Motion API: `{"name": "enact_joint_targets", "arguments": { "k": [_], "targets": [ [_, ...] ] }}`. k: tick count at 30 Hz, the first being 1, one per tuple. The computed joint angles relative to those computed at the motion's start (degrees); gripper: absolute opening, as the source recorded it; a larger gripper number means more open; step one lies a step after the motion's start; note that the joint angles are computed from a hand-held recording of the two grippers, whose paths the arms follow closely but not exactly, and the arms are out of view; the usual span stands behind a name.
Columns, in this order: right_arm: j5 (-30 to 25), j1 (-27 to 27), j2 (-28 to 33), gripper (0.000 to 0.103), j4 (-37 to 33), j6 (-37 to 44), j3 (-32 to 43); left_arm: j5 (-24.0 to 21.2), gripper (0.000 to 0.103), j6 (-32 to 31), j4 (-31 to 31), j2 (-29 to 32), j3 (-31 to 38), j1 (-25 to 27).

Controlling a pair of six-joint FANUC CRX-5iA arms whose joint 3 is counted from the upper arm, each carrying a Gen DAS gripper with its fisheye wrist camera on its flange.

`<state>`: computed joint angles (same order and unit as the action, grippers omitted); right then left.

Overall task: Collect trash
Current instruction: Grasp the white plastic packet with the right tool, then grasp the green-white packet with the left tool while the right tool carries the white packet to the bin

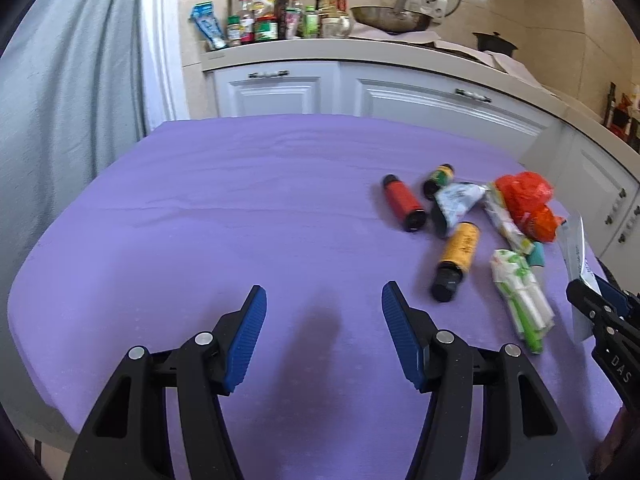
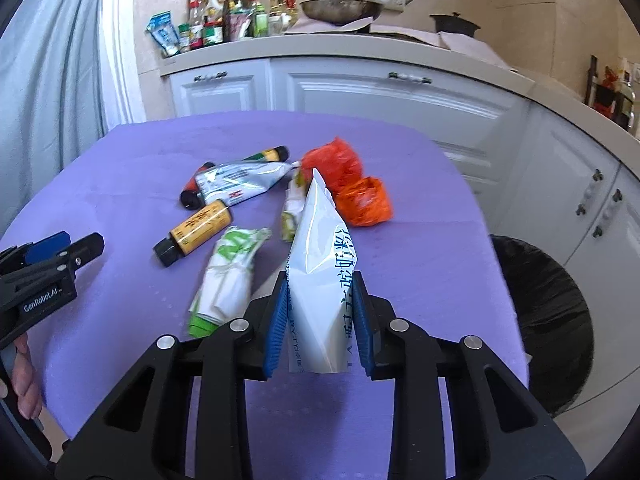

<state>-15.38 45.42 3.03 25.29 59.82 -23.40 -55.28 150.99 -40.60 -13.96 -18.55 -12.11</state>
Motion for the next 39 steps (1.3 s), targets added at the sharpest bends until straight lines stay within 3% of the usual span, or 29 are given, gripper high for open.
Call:
{"name": "enact_joint_targets", "arguments": {
  "k": [14,25,30,33,35,39],
  "targets": [
    [8.15,-9.61,-2.23,0.029,25.30,-24.28,-9.00,0.68,0.059,-2.72,0.55,7.04,6.79,-5.52],
    [9.68,-13.39,-2.15,0.029,18.85,-20.34,-8.95,0.50,0.067,-2.89,0.87,11.34,10.50,-8.09],
    [9.07,-13.24,-1.82,0.029,12.34,-14.93,-7.70,0.72,0.067,-4.60,2.13,13.74,11.43,-7.86],
    [9.37,-13.36,-1.87,0.029,12.32,-15.05,-7.85,0.96,0.055,-5.04,2.93,14.22,11.33,-7.58],
    [9.22,-13.24,-1.77,0.029,10.93,-13.83,-7.52,1.45,0.032,-5.94,3.81,14.35,11.08,-7.35],
    [10.11,-13.82,-1.79,0.029,14.35,-16.91,-8.28,2.05,0.027,-5.66,3.12,14.16,10.67,-8.01]
  ]
}}
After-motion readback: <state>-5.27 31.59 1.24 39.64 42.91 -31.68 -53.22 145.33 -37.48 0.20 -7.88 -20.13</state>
